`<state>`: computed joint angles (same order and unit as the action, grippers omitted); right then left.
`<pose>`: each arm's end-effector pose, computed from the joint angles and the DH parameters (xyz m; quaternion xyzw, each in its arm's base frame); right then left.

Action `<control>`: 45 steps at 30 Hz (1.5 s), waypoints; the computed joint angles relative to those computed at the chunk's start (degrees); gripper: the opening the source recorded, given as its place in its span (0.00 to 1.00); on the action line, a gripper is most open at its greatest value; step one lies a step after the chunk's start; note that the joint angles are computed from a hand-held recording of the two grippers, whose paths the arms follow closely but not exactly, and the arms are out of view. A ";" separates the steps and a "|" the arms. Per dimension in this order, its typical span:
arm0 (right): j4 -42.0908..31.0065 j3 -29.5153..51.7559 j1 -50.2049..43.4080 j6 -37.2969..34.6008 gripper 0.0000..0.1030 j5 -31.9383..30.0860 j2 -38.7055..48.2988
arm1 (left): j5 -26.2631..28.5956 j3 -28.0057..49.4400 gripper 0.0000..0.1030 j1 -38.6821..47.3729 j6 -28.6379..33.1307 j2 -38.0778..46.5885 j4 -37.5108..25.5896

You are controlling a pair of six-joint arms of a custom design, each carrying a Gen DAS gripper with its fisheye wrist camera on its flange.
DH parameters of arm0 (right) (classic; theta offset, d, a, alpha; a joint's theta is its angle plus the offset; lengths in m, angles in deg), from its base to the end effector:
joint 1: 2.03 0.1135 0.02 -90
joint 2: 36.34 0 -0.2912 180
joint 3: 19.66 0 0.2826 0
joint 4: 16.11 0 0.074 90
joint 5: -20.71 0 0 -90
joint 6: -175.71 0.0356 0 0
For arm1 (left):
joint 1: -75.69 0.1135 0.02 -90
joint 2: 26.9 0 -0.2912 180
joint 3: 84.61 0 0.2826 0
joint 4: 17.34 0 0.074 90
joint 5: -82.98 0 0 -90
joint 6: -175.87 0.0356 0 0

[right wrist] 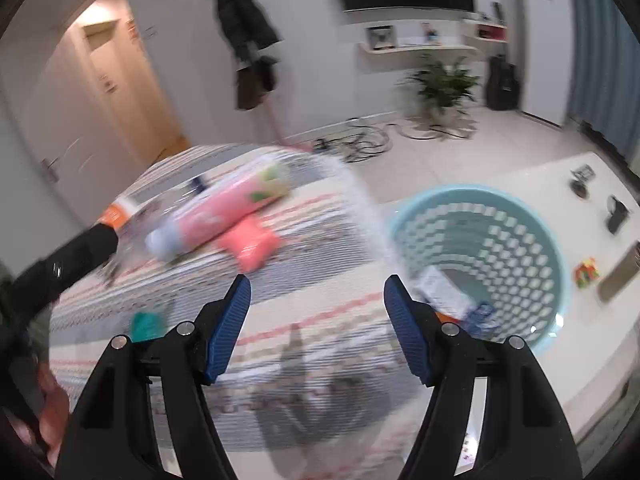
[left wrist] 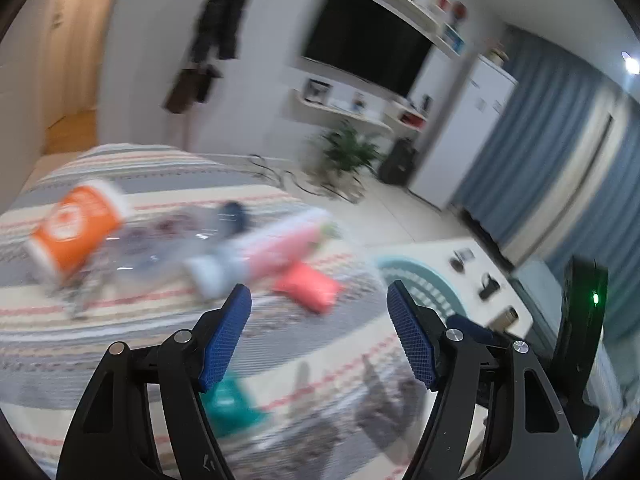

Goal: Collect trash
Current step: 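Open both tools over the basket and return them to the table, then grasp the orange paper cup with the left tool while the right tool grasps the teal packet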

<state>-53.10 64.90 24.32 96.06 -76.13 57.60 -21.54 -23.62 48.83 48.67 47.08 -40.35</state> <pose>0.3514 0.1788 0.2788 -0.1509 0.9146 0.1693 0.3347 0.2741 -0.1288 0.2661 -0.1368 0.8751 -0.1434 0.4415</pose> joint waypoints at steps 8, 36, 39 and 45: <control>-0.57 4.08 11.20 -0.01 0.64 -0.39 6.46 | 6.26 -9.49 0.67 15.76 1.28 -14.18 -4.10; 1.29 8.48 20.03 -1.72 0.66 3.95 14.76 | 13.85 3.48 0.67 35.74 23.25 10.10 -9.04; 1.37 8.21 20.17 -2.26 0.67 3.72 14.51 | 13.63 2.95 0.65 35.53 22.45 10.19 -8.08; 0.82 6.73 22.46 -3.22 0.66 9.11 13.49 | 15.20 -0.63 0.64 37.24 20.35 4.51 -6.10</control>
<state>-52.29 71.63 46.78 92.85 -67.02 71.10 -6.34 -24.25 86.07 69.03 51.59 -46.45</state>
